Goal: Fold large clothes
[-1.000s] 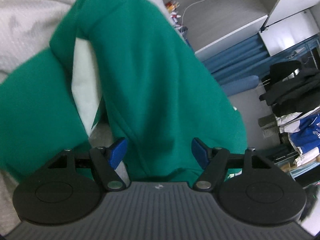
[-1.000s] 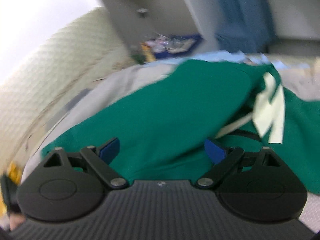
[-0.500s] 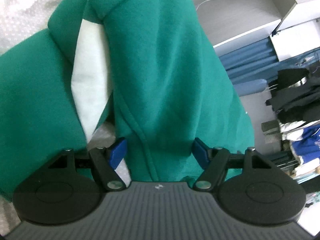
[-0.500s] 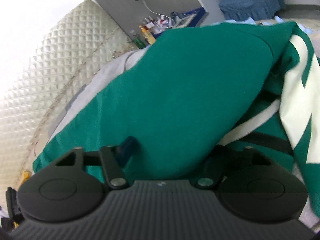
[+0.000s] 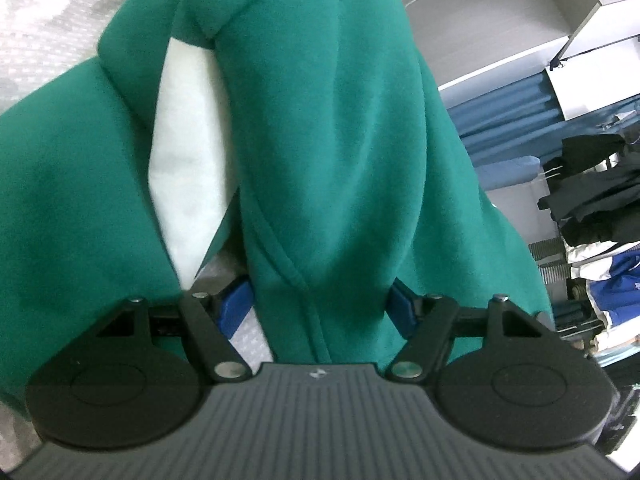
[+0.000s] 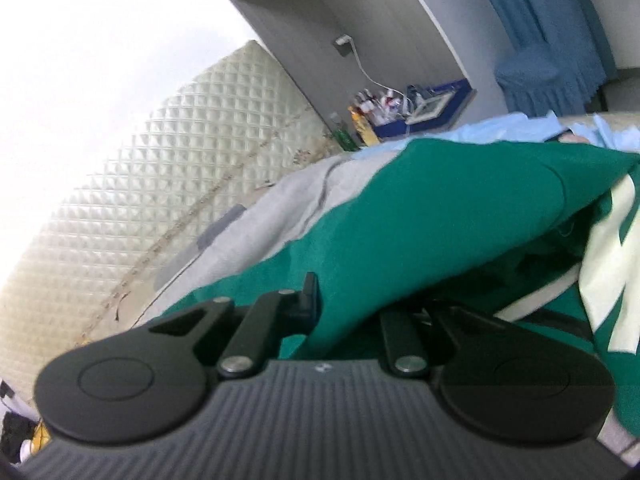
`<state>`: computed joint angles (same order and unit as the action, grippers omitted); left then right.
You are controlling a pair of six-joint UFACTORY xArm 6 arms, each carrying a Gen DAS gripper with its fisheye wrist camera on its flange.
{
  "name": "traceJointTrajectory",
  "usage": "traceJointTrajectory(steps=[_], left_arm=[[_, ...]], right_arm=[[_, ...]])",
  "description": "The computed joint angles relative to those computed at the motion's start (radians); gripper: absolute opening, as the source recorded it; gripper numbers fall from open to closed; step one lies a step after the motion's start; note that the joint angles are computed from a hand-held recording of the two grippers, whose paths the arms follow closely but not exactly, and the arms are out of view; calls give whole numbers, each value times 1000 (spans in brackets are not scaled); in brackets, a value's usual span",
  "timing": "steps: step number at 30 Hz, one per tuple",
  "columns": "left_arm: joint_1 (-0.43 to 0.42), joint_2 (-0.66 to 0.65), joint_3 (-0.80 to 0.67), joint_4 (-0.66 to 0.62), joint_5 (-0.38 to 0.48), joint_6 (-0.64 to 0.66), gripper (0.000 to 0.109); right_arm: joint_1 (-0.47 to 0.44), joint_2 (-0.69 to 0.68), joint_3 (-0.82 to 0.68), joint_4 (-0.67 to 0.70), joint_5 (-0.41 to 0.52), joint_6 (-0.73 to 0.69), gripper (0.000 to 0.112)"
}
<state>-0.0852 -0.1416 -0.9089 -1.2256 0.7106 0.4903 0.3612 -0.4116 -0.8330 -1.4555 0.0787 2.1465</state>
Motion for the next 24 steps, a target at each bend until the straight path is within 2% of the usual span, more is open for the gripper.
traceJointTrajectory(steps=[1,3,6,9,12,18,20,24], left_arm=[[1,12,-11,-5,6,5,66],[0,35,-33,8,11,-5,43],[1,60,-56,2,28,9,22],[-13,48,-57,-7,-4,46,16],[-6,-7,-24,-45,1,96,14],[66,-189,84,-171,89,260,13],[103,-251,122,-198,137,289,13],[183,-364,196,-231,232,302,13]], right_arm=[[-2,5,4,29,2,-21,13],[3,16,8,80,19,-63,13],[14,29,9,110,31,-85,13],[37,31,6,118,64,-84,13],[68,12,9,98,109,-63,13],[142,-57,30,10,187,40,12],[202,-114,49,-64,243,126,11],[310,-187,80,-98,359,163,11]])
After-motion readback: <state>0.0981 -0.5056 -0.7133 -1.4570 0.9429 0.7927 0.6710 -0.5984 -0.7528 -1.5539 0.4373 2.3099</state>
